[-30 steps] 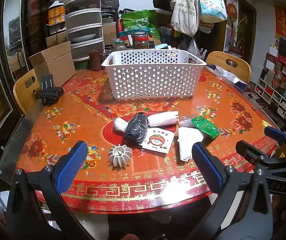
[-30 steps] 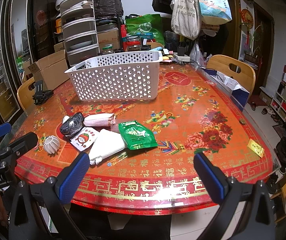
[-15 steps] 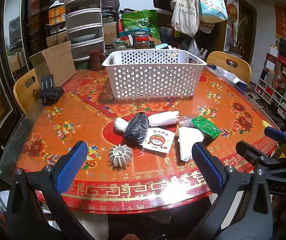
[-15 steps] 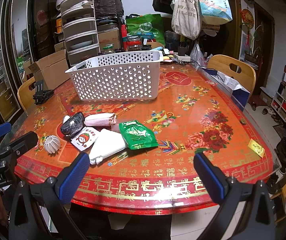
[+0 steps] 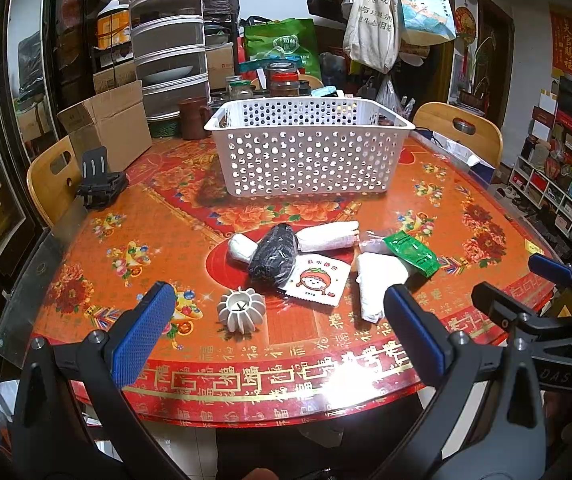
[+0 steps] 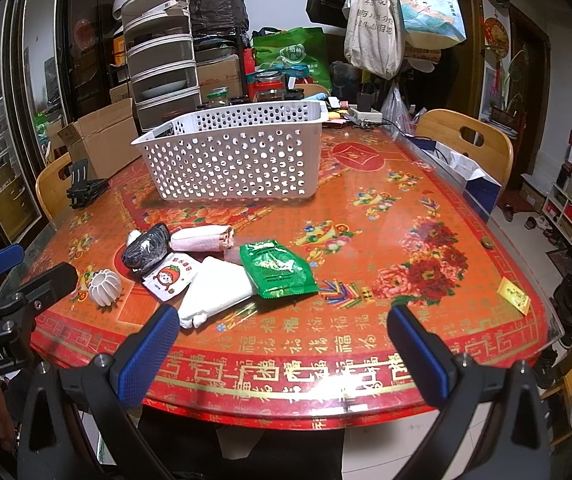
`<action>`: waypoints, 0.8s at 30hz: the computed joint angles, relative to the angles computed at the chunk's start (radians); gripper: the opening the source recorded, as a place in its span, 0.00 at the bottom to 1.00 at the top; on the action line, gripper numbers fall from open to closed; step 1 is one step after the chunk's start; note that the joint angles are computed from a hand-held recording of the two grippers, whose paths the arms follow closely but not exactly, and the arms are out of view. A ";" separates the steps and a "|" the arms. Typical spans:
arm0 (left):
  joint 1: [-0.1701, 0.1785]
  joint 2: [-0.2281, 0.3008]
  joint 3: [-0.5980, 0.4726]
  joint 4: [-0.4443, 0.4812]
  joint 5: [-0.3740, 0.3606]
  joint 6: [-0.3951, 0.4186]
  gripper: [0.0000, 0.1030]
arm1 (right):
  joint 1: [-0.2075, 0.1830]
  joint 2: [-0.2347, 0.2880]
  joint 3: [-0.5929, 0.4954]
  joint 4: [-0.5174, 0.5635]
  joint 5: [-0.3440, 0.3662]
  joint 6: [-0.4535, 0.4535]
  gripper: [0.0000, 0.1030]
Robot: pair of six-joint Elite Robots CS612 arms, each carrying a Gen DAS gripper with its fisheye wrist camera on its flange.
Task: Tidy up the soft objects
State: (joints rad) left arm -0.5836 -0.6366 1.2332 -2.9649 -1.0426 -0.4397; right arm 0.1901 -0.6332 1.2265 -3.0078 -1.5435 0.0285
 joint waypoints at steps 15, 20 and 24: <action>0.016 0.032 -0.040 0.035 -0.029 0.011 1.00 | -0.007 0.029 -0.033 0.007 0.050 0.000 1.00; 0.040 0.063 -0.081 0.085 -0.078 -0.007 1.00 | -0.010 0.073 -0.063 -0.054 0.058 -0.011 1.00; 0.058 0.093 -0.129 0.190 -0.116 -0.031 1.00 | -0.024 0.087 -0.097 0.030 0.111 -0.002 1.00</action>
